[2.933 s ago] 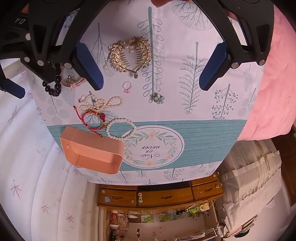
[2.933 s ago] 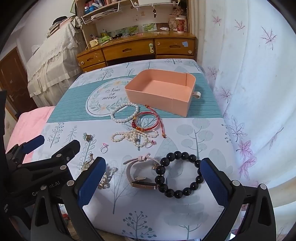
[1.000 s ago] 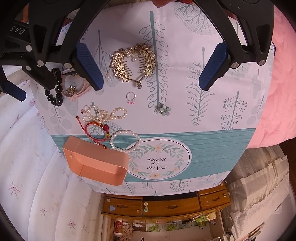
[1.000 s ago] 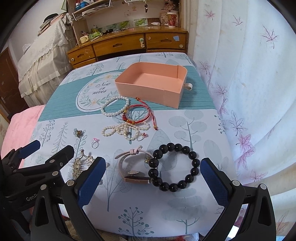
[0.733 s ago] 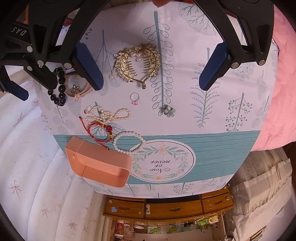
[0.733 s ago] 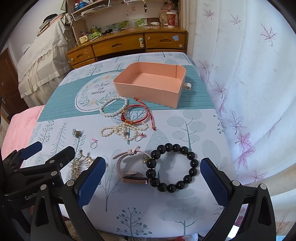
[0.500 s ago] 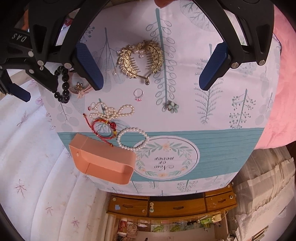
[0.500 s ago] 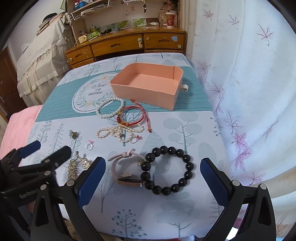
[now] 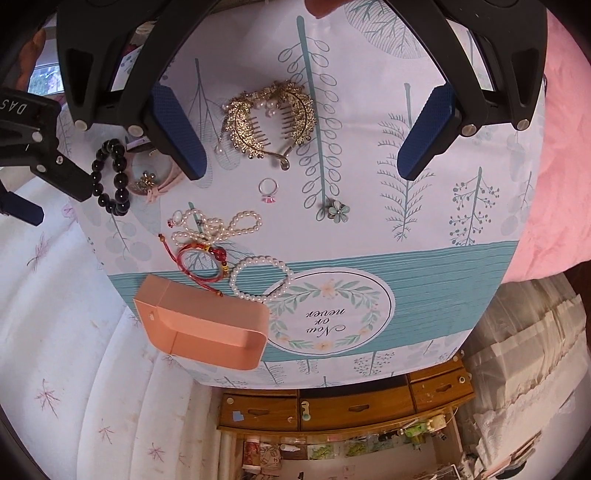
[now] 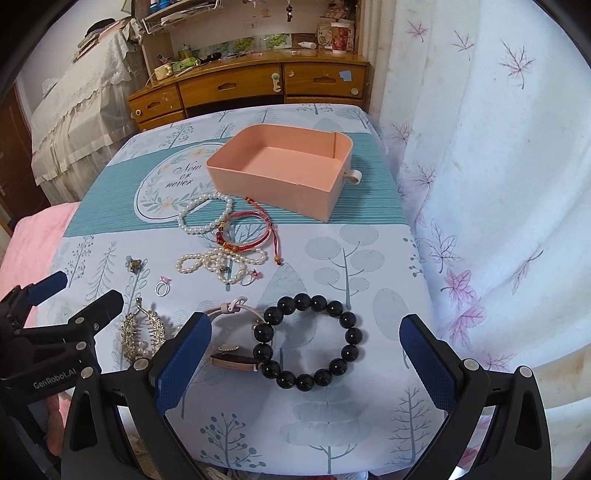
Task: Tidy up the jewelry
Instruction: 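Move the right tool toward the black bead bracelet while the left tool approaches the gold hair clip, then close the right tool on the black bead bracelet and lift it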
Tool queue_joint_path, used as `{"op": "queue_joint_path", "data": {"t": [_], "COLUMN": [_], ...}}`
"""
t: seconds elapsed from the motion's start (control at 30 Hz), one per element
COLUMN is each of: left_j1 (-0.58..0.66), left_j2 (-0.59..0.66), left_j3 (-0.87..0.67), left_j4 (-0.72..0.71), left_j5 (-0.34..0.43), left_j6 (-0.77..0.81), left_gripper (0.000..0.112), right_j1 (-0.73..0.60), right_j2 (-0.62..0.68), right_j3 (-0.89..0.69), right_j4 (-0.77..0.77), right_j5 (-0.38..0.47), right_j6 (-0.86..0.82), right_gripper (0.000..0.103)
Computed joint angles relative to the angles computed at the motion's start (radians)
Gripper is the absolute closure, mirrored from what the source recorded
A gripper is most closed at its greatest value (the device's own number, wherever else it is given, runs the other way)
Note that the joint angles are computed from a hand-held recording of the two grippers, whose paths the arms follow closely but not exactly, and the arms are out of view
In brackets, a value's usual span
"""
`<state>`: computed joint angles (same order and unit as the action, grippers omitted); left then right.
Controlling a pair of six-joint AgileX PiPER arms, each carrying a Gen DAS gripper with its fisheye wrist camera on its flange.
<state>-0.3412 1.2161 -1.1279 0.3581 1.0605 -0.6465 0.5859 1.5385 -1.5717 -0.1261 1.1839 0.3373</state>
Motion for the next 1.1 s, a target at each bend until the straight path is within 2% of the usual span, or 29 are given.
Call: {"op": "queue_joint_path", "data": {"t": [0.3, 0.8, 1.1], "left_j1": [0.001, 0.019, 0.027], "left_j2": [0.004, 0.016, 0.027], "left_j3": [0.012, 0.052, 0.063], "left_j4": [-0.063, -0.171, -0.199], "left_j5": [-0.014, -0.059, -0.057], "left_j6": [0.05, 0.134, 0.172], "left_gripper": [0.015, 0.016, 0.016], "right_j1": [0.036, 0.065, 0.034], "right_j2": [-0.009, -0.032, -0.046], "right_j3": [0.001, 0.061, 0.124], "right_j4": [-0.012, -0.035, -0.022], "right_j5": [0.01, 0.017, -0.02], "right_j6": [0.013, 0.012, 0.007], "right_gripper": [0.0, 0.0, 0.001]}}
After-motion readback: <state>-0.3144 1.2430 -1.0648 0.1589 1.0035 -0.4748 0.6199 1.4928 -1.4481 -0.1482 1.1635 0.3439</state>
